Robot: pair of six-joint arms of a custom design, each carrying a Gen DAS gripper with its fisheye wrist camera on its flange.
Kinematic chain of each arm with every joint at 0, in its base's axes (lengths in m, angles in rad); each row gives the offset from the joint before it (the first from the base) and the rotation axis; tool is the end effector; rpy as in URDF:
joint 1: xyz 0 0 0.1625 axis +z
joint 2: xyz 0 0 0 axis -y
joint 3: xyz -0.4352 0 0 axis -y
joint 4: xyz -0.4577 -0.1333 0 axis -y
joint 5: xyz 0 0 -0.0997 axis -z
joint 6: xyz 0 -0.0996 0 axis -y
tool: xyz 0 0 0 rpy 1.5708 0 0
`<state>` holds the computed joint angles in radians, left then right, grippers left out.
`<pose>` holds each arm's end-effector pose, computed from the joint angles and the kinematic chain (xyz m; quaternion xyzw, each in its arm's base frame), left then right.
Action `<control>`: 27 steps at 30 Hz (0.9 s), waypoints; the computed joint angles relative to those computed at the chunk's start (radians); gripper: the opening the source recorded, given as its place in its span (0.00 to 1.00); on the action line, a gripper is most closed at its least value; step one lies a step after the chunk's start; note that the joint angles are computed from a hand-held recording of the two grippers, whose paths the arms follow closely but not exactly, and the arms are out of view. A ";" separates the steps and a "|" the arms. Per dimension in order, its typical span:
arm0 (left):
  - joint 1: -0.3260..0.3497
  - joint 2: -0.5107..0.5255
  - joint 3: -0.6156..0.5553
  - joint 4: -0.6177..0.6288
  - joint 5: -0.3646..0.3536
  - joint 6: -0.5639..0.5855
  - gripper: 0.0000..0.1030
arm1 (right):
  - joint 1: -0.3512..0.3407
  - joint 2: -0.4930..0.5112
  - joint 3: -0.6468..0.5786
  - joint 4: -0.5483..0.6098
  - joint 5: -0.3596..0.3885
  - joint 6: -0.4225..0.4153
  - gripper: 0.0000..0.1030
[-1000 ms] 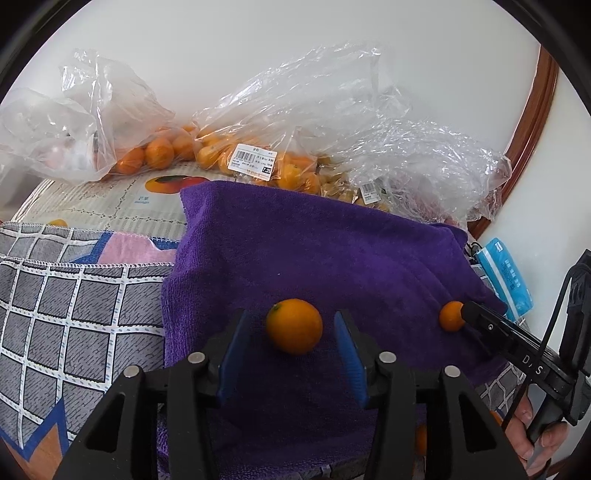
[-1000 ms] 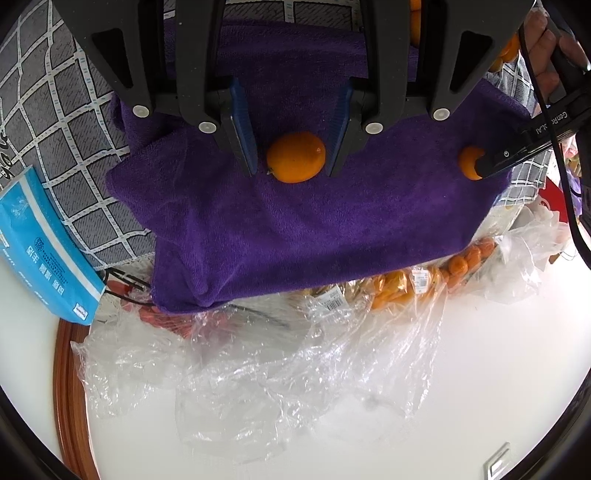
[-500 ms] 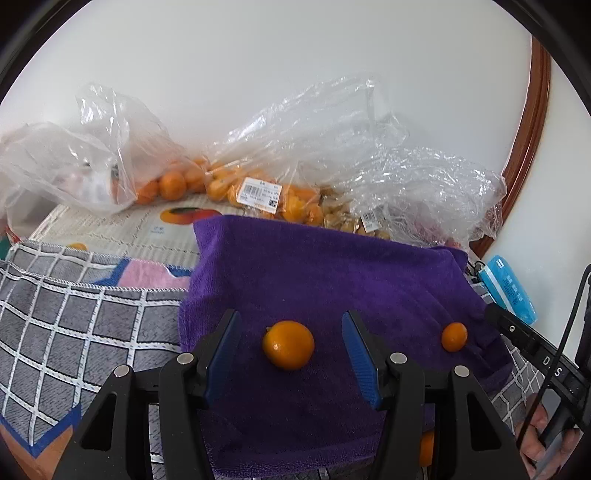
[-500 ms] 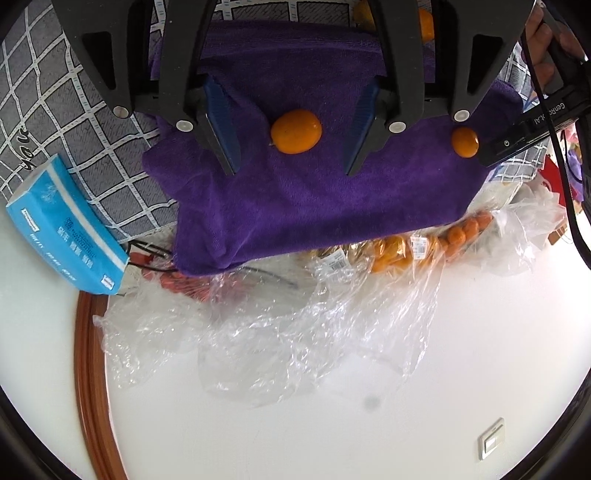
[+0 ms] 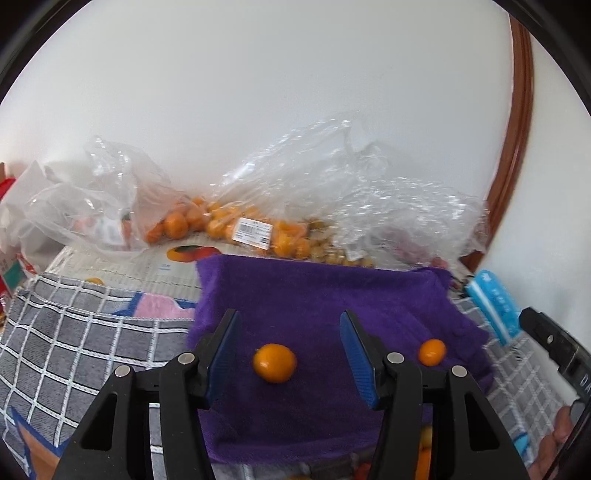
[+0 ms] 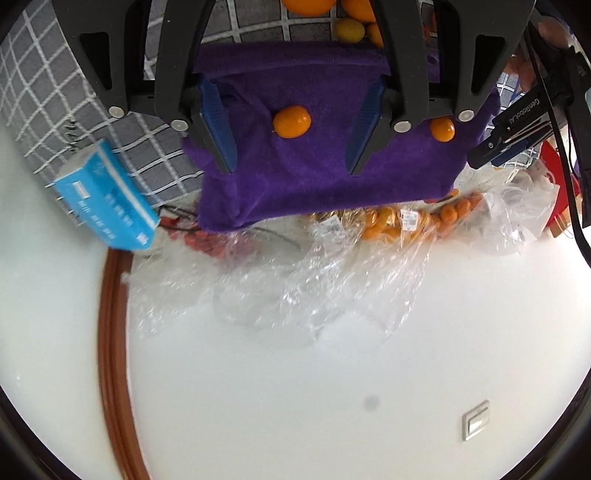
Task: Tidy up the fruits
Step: 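Withdraw both open grippers from the towel back toward the fruit row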
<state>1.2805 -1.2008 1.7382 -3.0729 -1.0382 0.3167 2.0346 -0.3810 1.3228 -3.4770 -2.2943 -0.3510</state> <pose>-0.0179 -0.7021 0.3670 0.1389 0.8521 -0.4444 0.2390 0.4143 -0.6777 -0.0064 0.1776 -0.8258 0.4507 0.2886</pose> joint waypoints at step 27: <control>0.031 -0.327 0.266 0.329 0.094 -0.221 0.55 | 0.095 -0.166 0.354 -0.014 -0.099 0.182 0.82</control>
